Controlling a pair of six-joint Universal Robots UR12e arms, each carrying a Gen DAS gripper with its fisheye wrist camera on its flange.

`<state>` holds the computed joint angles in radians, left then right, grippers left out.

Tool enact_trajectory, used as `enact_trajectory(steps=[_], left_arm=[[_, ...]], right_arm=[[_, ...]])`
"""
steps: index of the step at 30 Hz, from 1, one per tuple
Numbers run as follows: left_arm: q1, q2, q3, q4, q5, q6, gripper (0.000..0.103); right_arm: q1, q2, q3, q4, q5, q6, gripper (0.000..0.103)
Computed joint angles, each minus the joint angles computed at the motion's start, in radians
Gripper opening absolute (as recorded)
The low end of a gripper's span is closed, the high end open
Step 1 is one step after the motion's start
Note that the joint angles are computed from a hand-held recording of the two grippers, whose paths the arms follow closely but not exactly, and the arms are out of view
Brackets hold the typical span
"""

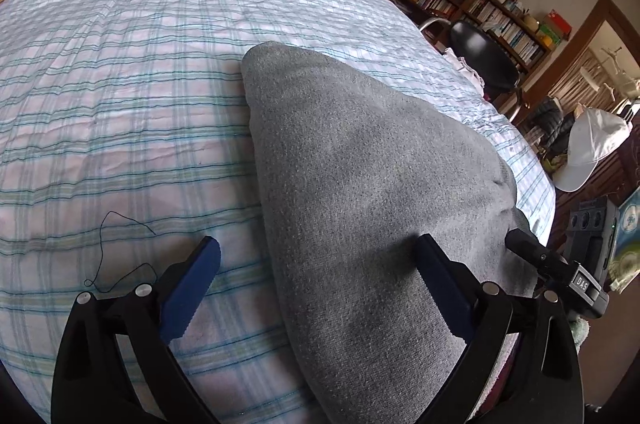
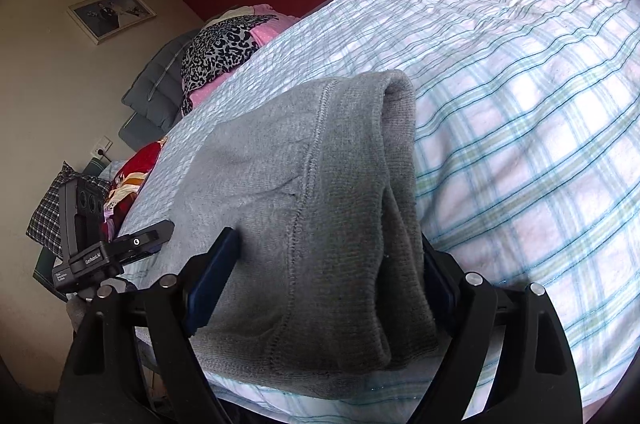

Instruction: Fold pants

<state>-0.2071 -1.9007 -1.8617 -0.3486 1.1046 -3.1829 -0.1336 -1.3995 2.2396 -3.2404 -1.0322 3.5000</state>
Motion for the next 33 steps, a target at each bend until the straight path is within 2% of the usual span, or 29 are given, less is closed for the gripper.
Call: enact_trajectory(steps=[9, 12, 16, 20, 23, 26, 29, 30, 33], left_arm=[[0.009, -0.003, 0.001, 0.014, -0.019, -0.034, 0.097], [0.004, -0.012, 0.017, -0.003, -0.010, -0.027, 0.097], [0.009, -0.028, 0.038, -0.043, -0.065, -0.026, 0.097], [0.012, -0.028, 0.035, -0.053, -0.133, 0.018, 0.082], [0.010, -0.028, 0.028, -0.034, -0.150, 0.035, 0.080], [0.021, -0.037, 0.021, -0.006, -0.197, 0.014, 0.080], [0.023, -0.040, 0.023, -0.003, -0.210, 0.009, 0.079], [0.022, -0.043, 0.029, -0.004, -0.209, 0.008, 0.075], [0.023, -0.043, 0.028, 0.012, -0.219, -0.006, 0.060]], right_arm=[[0.013, -0.004, -0.014, 0.046, 0.010, -0.020, 0.086], [0.007, 0.002, -0.020, 0.058, 0.071, -0.030, 0.086], [0.016, 0.013, -0.040, 0.086, 0.076, -0.058, 0.086], [0.007, 0.032, -0.053, 0.068, 0.102, -0.050, 0.085], [0.009, 0.042, -0.059, 0.053, 0.111, -0.047, 0.085], [0.006, 0.042, -0.053, 0.044, 0.128, -0.058, 0.079], [-0.005, 0.048, -0.056, 0.047, 0.149, -0.049, 0.073], [-0.008, 0.051, -0.058, 0.046, 0.157, -0.046, 0.071], [-0.006, 0.055, -0.061, 0.041, 0.150, -0.045, 0.057]])
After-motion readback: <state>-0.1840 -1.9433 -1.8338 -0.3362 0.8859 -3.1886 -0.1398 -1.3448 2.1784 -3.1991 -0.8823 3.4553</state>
